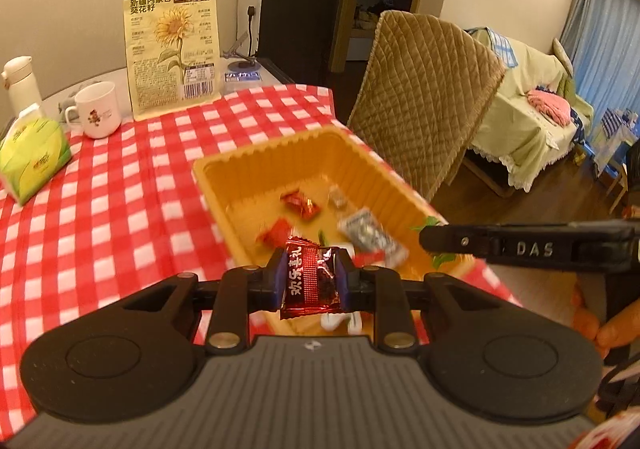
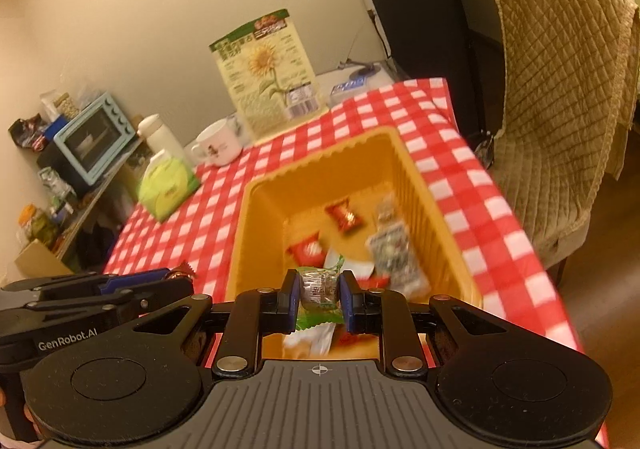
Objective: Organize snacks
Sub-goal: 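Open the left tool over the tray to drop the red candy while the right drops the green candy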
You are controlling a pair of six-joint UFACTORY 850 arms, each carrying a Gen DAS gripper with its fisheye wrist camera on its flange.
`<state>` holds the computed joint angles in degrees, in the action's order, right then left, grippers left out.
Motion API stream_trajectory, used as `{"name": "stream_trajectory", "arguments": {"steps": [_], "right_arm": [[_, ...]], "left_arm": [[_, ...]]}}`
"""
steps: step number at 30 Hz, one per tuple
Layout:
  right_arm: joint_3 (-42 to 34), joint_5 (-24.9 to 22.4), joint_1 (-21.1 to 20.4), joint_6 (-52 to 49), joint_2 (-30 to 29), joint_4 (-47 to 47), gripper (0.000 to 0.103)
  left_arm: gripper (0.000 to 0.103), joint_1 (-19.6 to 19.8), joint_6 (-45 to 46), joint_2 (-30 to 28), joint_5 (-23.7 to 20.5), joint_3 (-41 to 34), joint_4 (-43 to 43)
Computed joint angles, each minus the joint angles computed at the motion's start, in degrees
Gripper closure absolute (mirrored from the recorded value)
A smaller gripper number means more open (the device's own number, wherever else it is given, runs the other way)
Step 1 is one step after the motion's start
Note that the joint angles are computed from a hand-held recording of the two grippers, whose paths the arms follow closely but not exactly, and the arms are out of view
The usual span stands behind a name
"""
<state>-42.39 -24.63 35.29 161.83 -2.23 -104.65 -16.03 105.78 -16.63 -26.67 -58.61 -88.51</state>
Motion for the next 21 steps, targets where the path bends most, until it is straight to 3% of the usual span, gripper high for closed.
{"name": "stream_trajectory", "arguments": {"steps": [10, 21], "right_arm": [[-4.9, 4.4, -8.2, 7.0, -5.4, -12.2, 0.081], [-8.3, 6.9, -11.4, 11.8, -10.1, -15.7, 0.081]], "left_arm": [[0.08, -3.1, -11.1, -9.7, 4.3, -13.3, 6.1], [0.08, -4.4, -29.9, -18.2, 6.4, -24.0, 23.4]]}}
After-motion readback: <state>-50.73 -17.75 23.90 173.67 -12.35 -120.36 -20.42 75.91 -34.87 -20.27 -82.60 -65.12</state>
